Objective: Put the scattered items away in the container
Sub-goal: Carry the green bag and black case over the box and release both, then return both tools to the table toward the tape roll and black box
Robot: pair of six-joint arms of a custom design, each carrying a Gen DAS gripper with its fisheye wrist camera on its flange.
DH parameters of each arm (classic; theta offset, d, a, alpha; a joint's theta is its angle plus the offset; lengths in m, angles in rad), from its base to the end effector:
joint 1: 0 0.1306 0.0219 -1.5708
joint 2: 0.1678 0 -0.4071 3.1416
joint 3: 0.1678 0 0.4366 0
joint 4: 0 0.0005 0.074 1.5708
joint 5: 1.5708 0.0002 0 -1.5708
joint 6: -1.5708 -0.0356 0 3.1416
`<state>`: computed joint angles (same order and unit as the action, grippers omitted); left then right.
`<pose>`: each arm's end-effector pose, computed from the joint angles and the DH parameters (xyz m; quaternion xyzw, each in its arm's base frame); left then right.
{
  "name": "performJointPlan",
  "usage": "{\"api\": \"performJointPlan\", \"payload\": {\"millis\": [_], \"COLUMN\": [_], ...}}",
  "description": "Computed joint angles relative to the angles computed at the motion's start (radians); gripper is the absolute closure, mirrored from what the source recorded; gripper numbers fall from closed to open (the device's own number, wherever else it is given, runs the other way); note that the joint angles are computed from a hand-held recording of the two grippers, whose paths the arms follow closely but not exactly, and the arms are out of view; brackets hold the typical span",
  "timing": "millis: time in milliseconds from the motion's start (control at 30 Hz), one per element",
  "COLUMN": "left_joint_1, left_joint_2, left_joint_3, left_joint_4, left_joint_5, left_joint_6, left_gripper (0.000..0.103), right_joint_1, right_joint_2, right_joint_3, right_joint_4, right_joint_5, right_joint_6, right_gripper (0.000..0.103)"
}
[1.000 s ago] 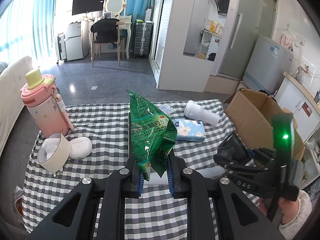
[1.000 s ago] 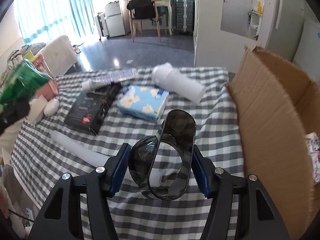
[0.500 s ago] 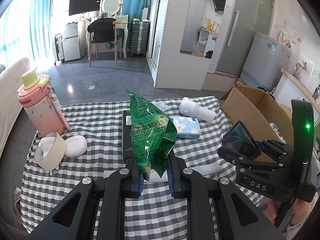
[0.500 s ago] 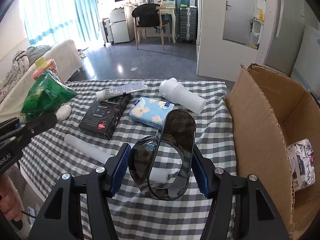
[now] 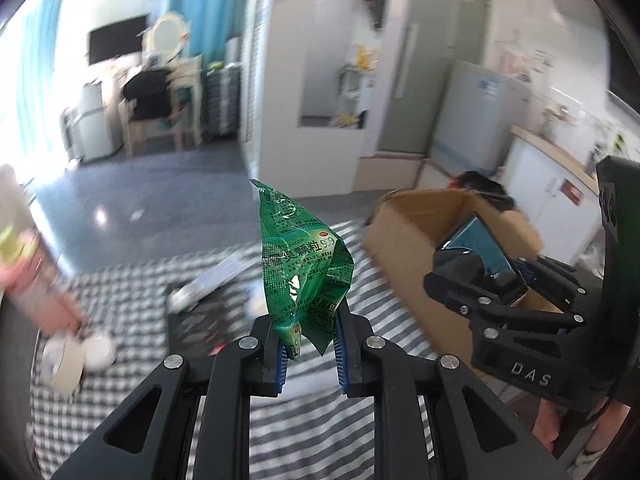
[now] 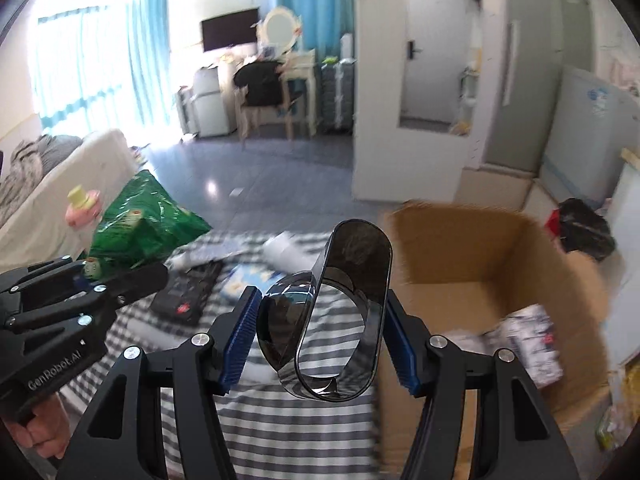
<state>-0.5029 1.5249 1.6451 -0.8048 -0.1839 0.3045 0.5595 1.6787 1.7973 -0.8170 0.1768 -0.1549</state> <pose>0.5191 -0.2787 0.5179 0.0499 0.8991 -0.0914 0.4252 0.5542 0.3391 0.5037 -0.1449 0.8919 0.0722 0.4223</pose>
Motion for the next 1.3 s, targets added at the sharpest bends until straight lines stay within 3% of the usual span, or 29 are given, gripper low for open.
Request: {"api": "performJointPlan", "payload": {"millis": [300,533,700,800,900,933,967,1200,1300], "left_joint_1": [-0.096,-0.147,-0.16,-0.168,-0.165,-0.162,-0.159,-0.147,-0.128], "left_joint_2": [0.172,0.353,0.455,0.477,0.473,0.47,0.464,0.367,0.276], "left_joint_3": [0.268,0.473,0.59,0.61,0.602,0.6,0.593,0.502,0.406], "left_joint_4": [-0.002,-0.116,-0.195,-0.207,-0.205,-0.204,-0.194,-0.168,-0.139], "left_joint_5": [0.122,0.2,0.217,0.205,0.172,0.172,0.174,0.095,0.037], "left_joint_6": [-0.115,-0.117,-0.106,-0.097,-0.084,-0.078,-0.07,-0.079,-0.067], "left_gripper": [0.085,0.085,0.082,0.068,0.033,0.018,0.013,0.012,0.006], "right_joint_1": [-0.107,-0.21,-0.239,-0.251,-0.269,-0.274,-0.276,-0.241,-0.206], "right_joint_2": [-0.125,-0.112,-0.096,-0.09,-0.105,-0.112,-0.118,-0.133,-0.135], "right_joint_3": [-0.092,-0.121,-0.128,-0.132,-0.155,-0.163,-0.17,-0.156,-0.141], "right_joint_4": [0.008,-0.094,-0.126,-0.139,-0.123,-0.111,-0.101,-0.045,-0.019], "right_joint_5": [0.132,0.077,0.048,0.062,0.045,0.041,0.04,-0.008,-0.015], "right_joint_6": [-0.077,-0.175,-0.188,-0.201,-0.224,-0.228,-0.232,-0.199,-0.171], "right_gripper": [0.044,0.044,0.044,0.043,0.042,0.038,0.036,0.036,0.036]}}
